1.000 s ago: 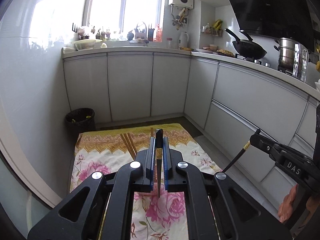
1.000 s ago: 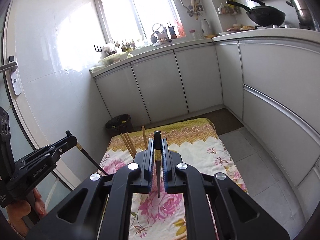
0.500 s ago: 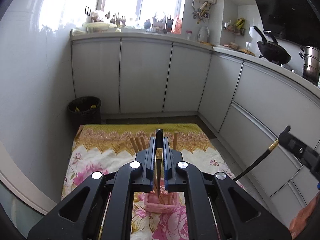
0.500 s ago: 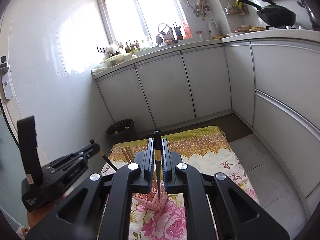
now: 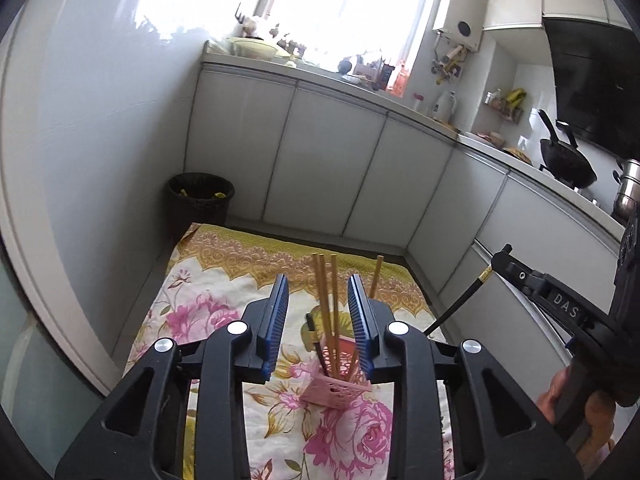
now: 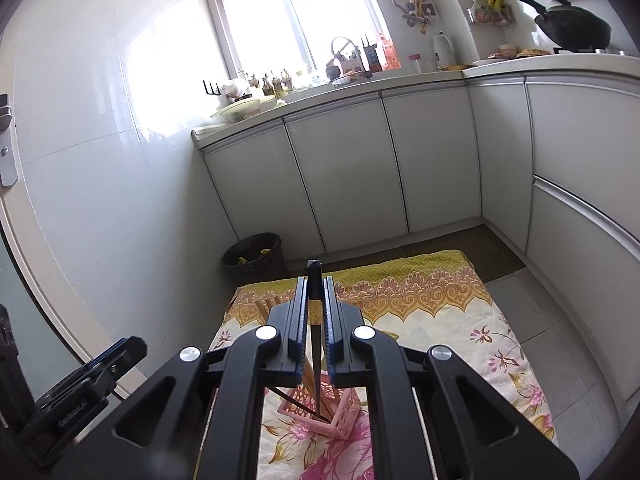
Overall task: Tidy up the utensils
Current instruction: 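Open the left tool, then the right, dropping chopsticks into the basket, then return both open tools down to the remaining chopstick pile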
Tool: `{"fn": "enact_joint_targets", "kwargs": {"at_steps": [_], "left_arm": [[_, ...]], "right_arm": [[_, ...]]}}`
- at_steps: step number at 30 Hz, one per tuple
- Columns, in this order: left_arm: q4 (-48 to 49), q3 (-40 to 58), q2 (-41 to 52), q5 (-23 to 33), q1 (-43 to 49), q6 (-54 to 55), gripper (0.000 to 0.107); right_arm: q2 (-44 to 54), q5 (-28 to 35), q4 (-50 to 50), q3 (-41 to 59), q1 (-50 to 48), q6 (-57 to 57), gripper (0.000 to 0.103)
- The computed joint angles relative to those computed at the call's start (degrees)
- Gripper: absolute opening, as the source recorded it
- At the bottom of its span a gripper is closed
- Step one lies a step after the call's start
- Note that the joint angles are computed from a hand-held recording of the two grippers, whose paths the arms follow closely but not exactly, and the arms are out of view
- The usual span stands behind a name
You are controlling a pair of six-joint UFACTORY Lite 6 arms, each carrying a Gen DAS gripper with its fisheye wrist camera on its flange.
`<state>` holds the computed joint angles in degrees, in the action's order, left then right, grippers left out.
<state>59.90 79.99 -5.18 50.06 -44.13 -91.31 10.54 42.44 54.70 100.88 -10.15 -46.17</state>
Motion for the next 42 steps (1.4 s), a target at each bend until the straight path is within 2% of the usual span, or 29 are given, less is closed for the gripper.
{"fn": "enact_joint_targets", "kwargs": {"at_steps": [3,8,11,12,13,14,15,16,18,19,21,27,31,35,42], "left_arm": [[2.04,-6.36,-4.06,1.27,-0.17,-4.80,0.030],[-1.74,-12.64,-6.75,-4.35,4.89,-3.91,0.030],[-2.55,-13.50,-6.75,-5.37,5.73,-2.76,0.030],[-2.29,-13.88,-7.02,-5.11,5.51,-2.94,0.032],[-2.25,-13.88,-7.21,-4.71,5.24,-2.71,0.033],[-1.92,-13.88,-7.33,-4.09,4.71,-2.95,0.039],[-1.25,-13.79,-7.46,-3.17,4.02,-3.55,0.042],[-0.34,-13.69,-7.57,-2.13,3.17,-4.41,0.050],[1.41,-13.70,-7.74,0.03,1.33,-6.36,0.066],[2.33,-13.47,-7.63,1.17,0.36,-7.36,0.070],[3.80,-13.01,-7.45,3.93,-1.80,-9.00,0.081],[5.65,-9.31,-5.11,10.79,-7.47,-9.99,0.096],[5.04,-6.37,-3.36,12.95,-9.93,-8.86,0.096],[4.64,-3.76,-1.42,15.02,-12.28,-7.83,0.096],[1.92,1.61,4.57,15.66,-15.47,-3.21,0.096]], "right_arm": [[0.94,-4.20,-0.92,-0.58,3.33,-0.23,0.008],[2.18,-10.52,-1.45,-4.30,7.52,-2.33,0.008],[2.30,-13.19,0.25,-7.97,8.68,-4.45,0.008],[2.36,-13.93,0.84,-8.74,8.79,-4.83,0.014],[2.04,-14.63,1.13,-9.70,8.78,-5.00,0.033],[1.39,-14.90,2.18,-10.79,8.41,-5.60,0.044],[0.56,-15.69,4.27,-11.93,7.96,-6.85,0.067],[-1.22,-16.76,8.19,-14.18,7.22,-9.76,0.081],[-5.34,-17.43,17.00,-18.45,5.02,-16.73,0.088],[-6.98,-17.68,17.90,-19.66,4.06,-17.12,0.093],[-9.97,-17.74,18.08,-21.69,1.89,-16.98,0.096],[-17.48,-15.37,15.51,-27.68,-7.21,-15.81,0.096],[-20.95,-9.91,14.08,-31.33,-15.34,-14.98,0.096],[-23.64,-1.92,14.60,-34.93,-24.33,-17.91,0.096],[-31.24,5.01,16.93,-43.74,-37.90,-30.53,0.096]]}}
